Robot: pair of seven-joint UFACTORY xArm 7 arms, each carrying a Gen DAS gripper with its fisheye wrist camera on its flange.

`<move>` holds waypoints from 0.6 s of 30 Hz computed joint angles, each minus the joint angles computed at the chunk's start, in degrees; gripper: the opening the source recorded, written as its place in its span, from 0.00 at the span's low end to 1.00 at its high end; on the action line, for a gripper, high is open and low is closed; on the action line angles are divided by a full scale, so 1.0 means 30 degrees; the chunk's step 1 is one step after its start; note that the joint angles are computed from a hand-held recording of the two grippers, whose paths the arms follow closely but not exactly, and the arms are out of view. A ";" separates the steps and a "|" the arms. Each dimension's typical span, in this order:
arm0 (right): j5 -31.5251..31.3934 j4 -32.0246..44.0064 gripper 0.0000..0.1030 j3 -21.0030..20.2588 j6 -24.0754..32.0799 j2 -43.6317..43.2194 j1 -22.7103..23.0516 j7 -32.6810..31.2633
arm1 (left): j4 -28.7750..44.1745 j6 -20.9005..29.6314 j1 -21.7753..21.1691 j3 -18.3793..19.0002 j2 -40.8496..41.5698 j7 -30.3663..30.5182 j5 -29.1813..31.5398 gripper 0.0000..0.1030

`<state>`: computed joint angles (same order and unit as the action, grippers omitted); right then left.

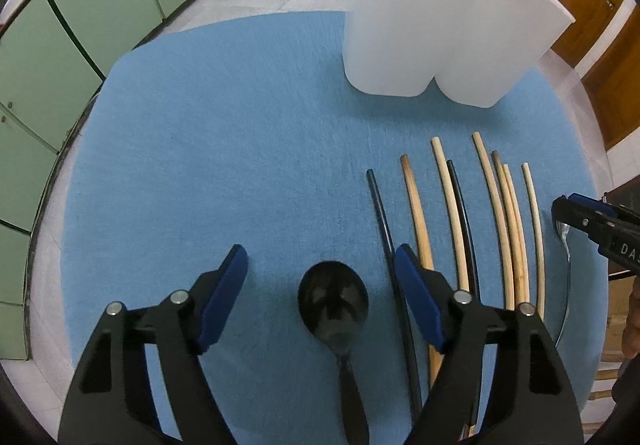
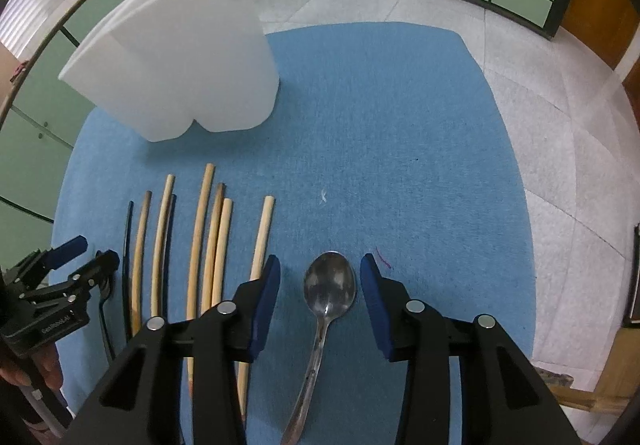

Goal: Organize utensils
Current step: 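Move left tool to the black spoon while right tool moves to the silver spoon, then close left tool on the black spoon while right tool closes on the silver spoon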

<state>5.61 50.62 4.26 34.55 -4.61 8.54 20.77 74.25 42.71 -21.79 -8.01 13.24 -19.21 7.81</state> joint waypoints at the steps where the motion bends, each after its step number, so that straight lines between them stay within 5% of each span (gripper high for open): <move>1: 0.0088 0.0061 0.40 -0.0016 0.0046 0.0079 0.0002 -0.0022 | 0.0057 0.0033 0.0014 -0.0029 0.0059 0.0055 -0.0107 0.70; 11: -0.0355 0.1318 0.34 -0.0105 0.0551 0.1253 -0.0184 0.0019 | 0.0609 0.0119 -0.0126 -0.0129 0.0680 0.0510 -0.0684 0.65; 18: -0.0428 0.1135 0.26 -0.0072 0.0055 0.1315 -0.0143 0.0015 | -0.0059 -0.0687 0.0257 -0.0370 0.0360 0.1736 -0.1926 0.31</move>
<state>4.32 54.03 4.05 34.72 -0.66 8.11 20.82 74.07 40.65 -21.02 -9.12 14.32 -14.00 2.03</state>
